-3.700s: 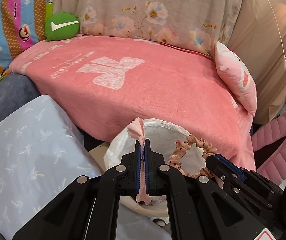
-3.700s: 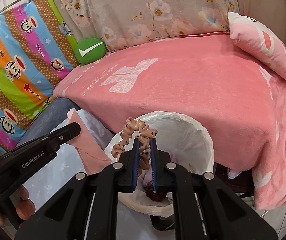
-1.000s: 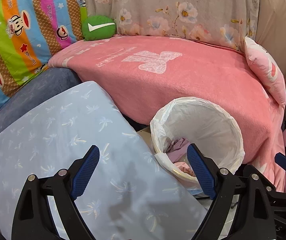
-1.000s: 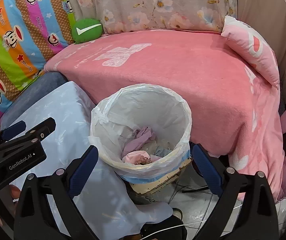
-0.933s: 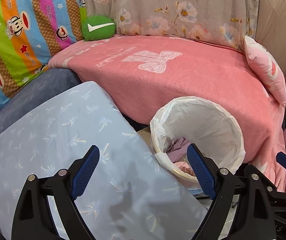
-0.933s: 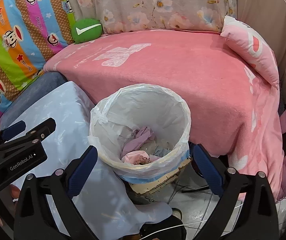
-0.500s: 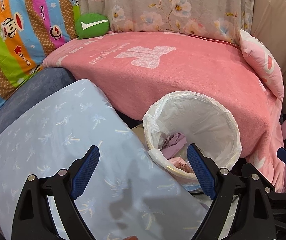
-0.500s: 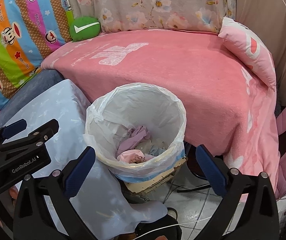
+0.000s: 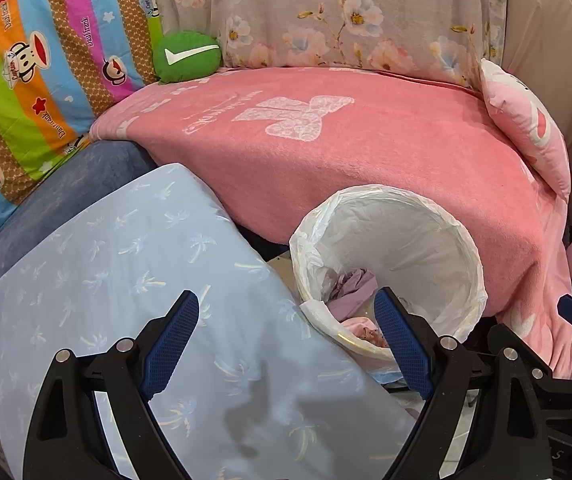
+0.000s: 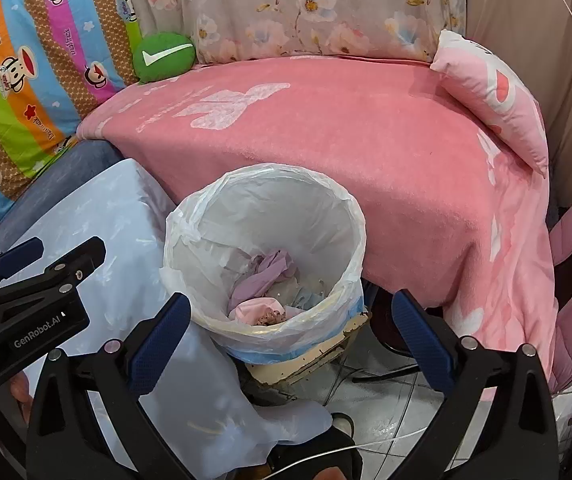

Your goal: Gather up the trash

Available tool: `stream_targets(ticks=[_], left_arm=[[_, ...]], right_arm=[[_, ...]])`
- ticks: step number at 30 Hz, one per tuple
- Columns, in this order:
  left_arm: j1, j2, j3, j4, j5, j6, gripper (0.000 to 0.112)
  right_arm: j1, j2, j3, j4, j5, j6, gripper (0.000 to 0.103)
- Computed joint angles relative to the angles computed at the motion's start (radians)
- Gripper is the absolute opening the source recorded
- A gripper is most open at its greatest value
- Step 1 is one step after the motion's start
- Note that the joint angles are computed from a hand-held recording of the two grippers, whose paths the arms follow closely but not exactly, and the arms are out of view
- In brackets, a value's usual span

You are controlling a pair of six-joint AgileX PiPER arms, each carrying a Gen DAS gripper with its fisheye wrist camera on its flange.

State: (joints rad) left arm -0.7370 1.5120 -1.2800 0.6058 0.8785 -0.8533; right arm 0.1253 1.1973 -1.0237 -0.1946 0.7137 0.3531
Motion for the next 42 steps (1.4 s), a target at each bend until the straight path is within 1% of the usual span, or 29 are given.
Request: stream_targets(ticks=[17, 21, 42], left_arm=[[0.002, 0.005, -0.002, 0.005, 0.004, -0.008, 0.086], [0.0, 0.005, 0.002, 0.01, 0.002, -0.008, 0.086], [-0.015, -0.011, 0.02, 0.028, 0.006, -0.031, 0.086]], right_arm=[[0.012, 0.012, -0.01, -0.036, 0.0, 0.024, 0.097], [0.02, 0.012, -0.01, -0.071, 0.001, 0.048, 0.097], [-0.009, -0.001, -0.005, -0.074, 0.013, 0.03, 0.097]])
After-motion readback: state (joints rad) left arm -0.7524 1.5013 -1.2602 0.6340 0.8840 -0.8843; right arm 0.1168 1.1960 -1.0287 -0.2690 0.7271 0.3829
